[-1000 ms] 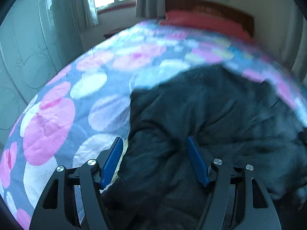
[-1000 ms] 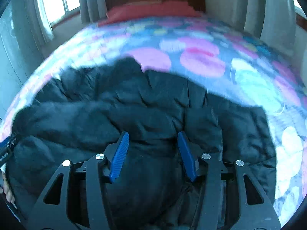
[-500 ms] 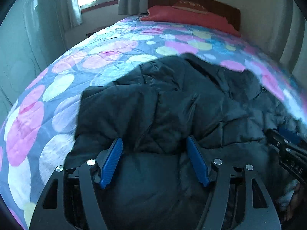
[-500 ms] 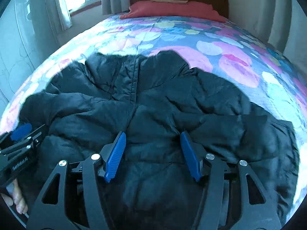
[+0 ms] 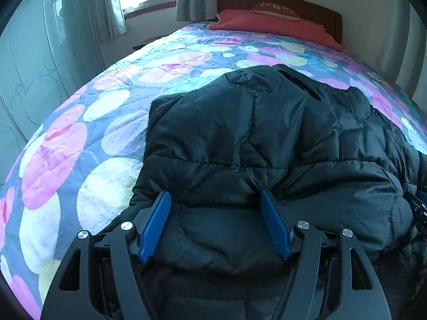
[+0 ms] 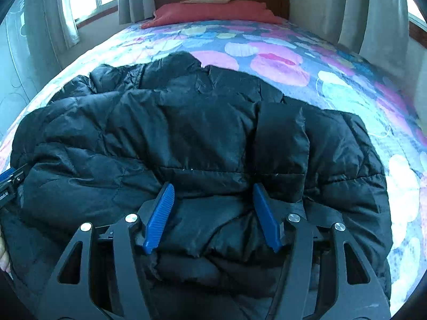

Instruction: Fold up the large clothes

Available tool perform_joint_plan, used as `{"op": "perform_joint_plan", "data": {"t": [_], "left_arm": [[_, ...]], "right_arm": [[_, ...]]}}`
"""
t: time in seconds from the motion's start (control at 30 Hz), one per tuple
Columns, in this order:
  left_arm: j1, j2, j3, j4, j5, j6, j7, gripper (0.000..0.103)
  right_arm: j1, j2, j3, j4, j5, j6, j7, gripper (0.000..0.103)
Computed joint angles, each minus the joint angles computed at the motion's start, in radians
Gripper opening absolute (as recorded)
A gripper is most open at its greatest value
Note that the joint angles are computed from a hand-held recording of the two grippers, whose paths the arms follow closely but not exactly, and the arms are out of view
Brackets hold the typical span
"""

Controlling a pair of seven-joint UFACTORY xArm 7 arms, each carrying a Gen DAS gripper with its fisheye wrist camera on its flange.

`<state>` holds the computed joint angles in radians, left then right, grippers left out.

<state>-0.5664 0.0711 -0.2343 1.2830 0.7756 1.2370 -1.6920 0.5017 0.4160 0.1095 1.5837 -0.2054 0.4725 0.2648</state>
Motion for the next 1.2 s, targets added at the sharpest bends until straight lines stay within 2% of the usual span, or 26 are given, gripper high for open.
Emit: {"op": "perform_joint_plan", "data": {"t": [0.17,0.3,0.43,0.6,0.7,0.77,0.83,1.13,1.2], "left_arm": [[-0.034,-0.063,-0.043,-0.022,-0.003,0.058,-0.012,0.068],[-0.057,-0.132,-0.096,-0.069,-0.036,0.085,-0.081,0.068],[-0.097,-0.189,-0.173,-0.097,-0.077,0.163,-0.181,0.068],[-0.158,-0.210,-0.258,-0.087,-0.123,0.292,-0.295,0.068],[-0.196,-0.207,-0.287,-0.082,-0.151,0.331,-0.366,0.068],[-0.218,-0.206,-0.300,-0.089,-0.165,0.331,-0.421,0.068],[-0.240,-0.203,-0.311,-0.096,-0.180,0.328,-0.471,0.073],[-0.312,-0.224,-0.345,-0.142,-0.192,0.292,-0.687,0.077],[-0.319,-0.231,-0.356,-0.152,-0.191,0.284,-0.723,0.078]], "right_arm": [[0.012,-0.139,-0.029,-0.147,-0.078,-0.052,0.077,0.070],[-0.018,-0.268,-0.003,-0.288,-0.110,-0.077,0.096,0.071],[-0.058,-0.409,0.035,-0.442,-0.129,-0.107,0.103,0.071],[-0.112,-0.593,0.071,-0.636,-0.051,-0.144,0.053,0.073],[-0.131,-0.718,0.074,-0.758,0.011,-0.139,0.009,0.075],[-0.141,-0.792,0.071,-0.826,0.042,-0.133,-0.020,0.078],[-0.148,-0.854,0.066,-0.878,0.070,-0.117,-0.048,0.078],[-0.155,-1.063,-0.018,-1.045,0.228,-0.029,-0.160,0.091],[-0.148,-1.096,-0.047,-1.074,0.270,-0.007,-0.184,0.091]]}}
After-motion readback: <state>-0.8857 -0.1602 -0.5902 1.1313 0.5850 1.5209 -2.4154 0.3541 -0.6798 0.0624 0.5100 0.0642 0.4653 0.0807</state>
